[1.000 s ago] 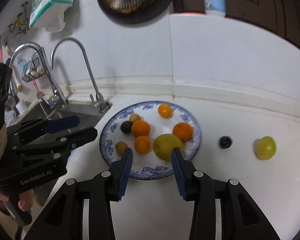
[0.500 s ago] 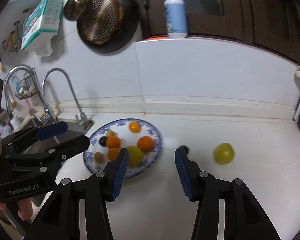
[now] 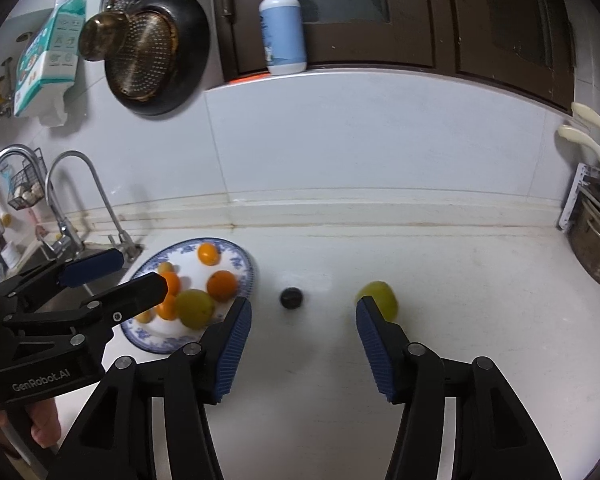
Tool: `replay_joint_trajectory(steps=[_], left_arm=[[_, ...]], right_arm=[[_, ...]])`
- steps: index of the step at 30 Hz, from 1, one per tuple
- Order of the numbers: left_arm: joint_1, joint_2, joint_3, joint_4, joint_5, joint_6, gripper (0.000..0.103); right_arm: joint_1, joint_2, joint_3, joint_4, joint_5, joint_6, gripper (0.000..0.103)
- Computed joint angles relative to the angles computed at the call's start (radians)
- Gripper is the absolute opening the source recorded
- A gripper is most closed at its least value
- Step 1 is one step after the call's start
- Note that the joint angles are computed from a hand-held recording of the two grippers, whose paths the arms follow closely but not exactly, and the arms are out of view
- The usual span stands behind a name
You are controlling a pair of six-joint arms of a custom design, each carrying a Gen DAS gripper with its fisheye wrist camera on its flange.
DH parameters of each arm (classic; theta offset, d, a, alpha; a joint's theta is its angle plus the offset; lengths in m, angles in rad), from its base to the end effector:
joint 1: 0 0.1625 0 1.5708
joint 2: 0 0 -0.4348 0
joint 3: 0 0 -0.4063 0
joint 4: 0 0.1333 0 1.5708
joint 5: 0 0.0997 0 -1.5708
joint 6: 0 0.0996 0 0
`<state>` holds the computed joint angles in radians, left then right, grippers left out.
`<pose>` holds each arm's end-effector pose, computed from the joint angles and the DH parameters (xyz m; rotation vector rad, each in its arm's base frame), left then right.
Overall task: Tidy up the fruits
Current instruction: 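Withdraw both tools from the plate toward the dark plum and green pear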
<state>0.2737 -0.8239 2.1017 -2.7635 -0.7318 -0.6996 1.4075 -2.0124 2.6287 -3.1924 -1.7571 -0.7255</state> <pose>-0.4315 -0.3366 0.0178 0.7751 2.3567 -0.8726 0.0675 -0.2967 0.3525 0.5336 -2.2812 1.0673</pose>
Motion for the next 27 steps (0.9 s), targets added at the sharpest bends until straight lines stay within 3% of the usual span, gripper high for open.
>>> replay_joint_trajectory(steps=[10,16,27], left_arm=[[0.036,0.106,-0.069,-0.041,-0.013,0.060,0.068],[0.081,0.167,-0.100,-0.109,-0.059,0.129,0.068],[0.160,0.255,-0.183,-0.076,-0.098,0.176,0.068]], right_arm=[[-0.127,0.024,-0.046,0.043,0.059,-0.061,0.056],[-0.163,0.093,-0.084,0.037,0.058,-0.081,0.055],[-0.180,0.223,-0.150,0.021,0.016,-0.080,0.055]])
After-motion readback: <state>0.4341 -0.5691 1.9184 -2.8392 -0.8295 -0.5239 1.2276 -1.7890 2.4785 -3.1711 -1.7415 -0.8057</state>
